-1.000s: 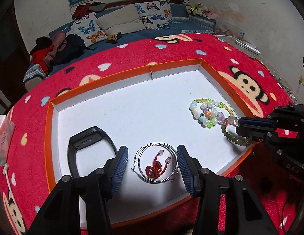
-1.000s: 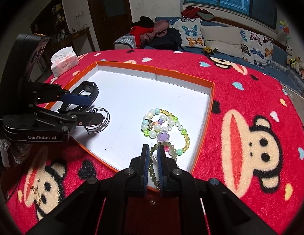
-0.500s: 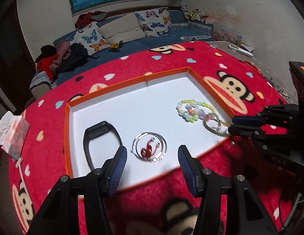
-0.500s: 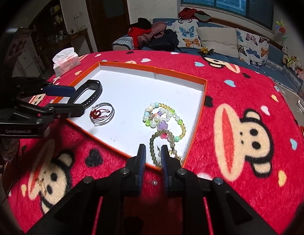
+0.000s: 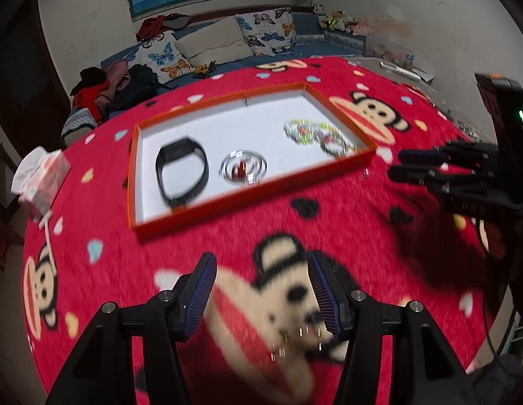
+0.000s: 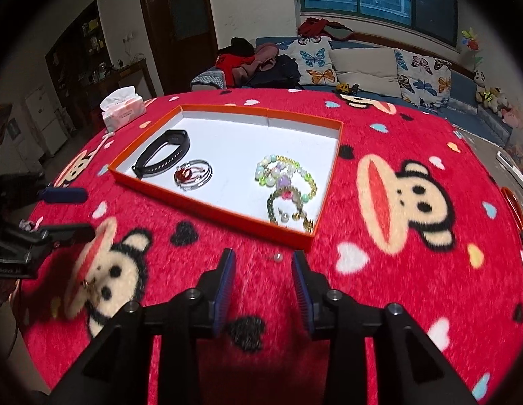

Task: Organize jewelry
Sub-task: 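Withdraw both grippers from the tray toward the gold chain and pearl stud, then lower the left gripper onto the gold chain necklace and close on it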

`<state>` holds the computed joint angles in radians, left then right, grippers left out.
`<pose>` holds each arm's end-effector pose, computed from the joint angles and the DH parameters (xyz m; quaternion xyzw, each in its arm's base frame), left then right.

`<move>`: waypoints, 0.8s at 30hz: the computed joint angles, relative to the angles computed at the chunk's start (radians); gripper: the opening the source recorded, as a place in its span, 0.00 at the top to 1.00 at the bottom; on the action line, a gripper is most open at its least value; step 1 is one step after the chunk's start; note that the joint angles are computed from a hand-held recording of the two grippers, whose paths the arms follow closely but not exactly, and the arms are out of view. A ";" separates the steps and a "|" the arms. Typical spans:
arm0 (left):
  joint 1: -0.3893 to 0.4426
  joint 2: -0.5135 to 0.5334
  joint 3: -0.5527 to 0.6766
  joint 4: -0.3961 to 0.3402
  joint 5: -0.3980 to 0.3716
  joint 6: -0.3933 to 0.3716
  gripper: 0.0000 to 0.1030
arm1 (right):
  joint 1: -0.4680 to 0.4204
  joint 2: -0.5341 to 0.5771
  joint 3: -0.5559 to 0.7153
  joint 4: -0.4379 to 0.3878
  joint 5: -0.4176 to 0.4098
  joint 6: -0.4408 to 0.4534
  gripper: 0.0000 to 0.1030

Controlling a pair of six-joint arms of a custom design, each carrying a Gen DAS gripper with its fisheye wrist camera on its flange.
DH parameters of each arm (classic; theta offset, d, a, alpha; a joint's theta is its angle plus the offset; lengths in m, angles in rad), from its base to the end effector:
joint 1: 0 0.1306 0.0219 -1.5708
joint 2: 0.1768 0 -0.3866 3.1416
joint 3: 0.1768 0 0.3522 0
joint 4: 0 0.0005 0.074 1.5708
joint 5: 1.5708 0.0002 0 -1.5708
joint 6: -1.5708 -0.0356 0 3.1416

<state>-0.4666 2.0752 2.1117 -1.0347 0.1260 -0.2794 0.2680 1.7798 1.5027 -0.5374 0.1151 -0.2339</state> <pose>0.6018 -0.3087 0.3518 0.3654 0.8851 -0.0865 0.2750 0.5615 0.1494 0.3127 0.0054 0.9280 0.0397 0.3703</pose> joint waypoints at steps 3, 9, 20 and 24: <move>0.002 -0.075 -0.145 0.064 -0.001 -0.019 0.42 | 0.016 -0.011 -0.024 0.007 0.018 -0.001 0.59; 0.021 -0.139 -0.291 0.113 0.026 -0.035 0.42 | 0.041 -0.028 -0.066 0.019 0.039 -0.009 0.59; 0.044 -0.142 -0.343 0.119 0.088 -0.075 0.55 | 0.059 -0.021 -0.083 -0.010 0.053 -0.034 0.57; 0.043 -0.126 -0.324 0.107 0.092 -0.085 0.58 | 0.057 -0.021 -0.089 -0.014 0.054 -0.045 0.57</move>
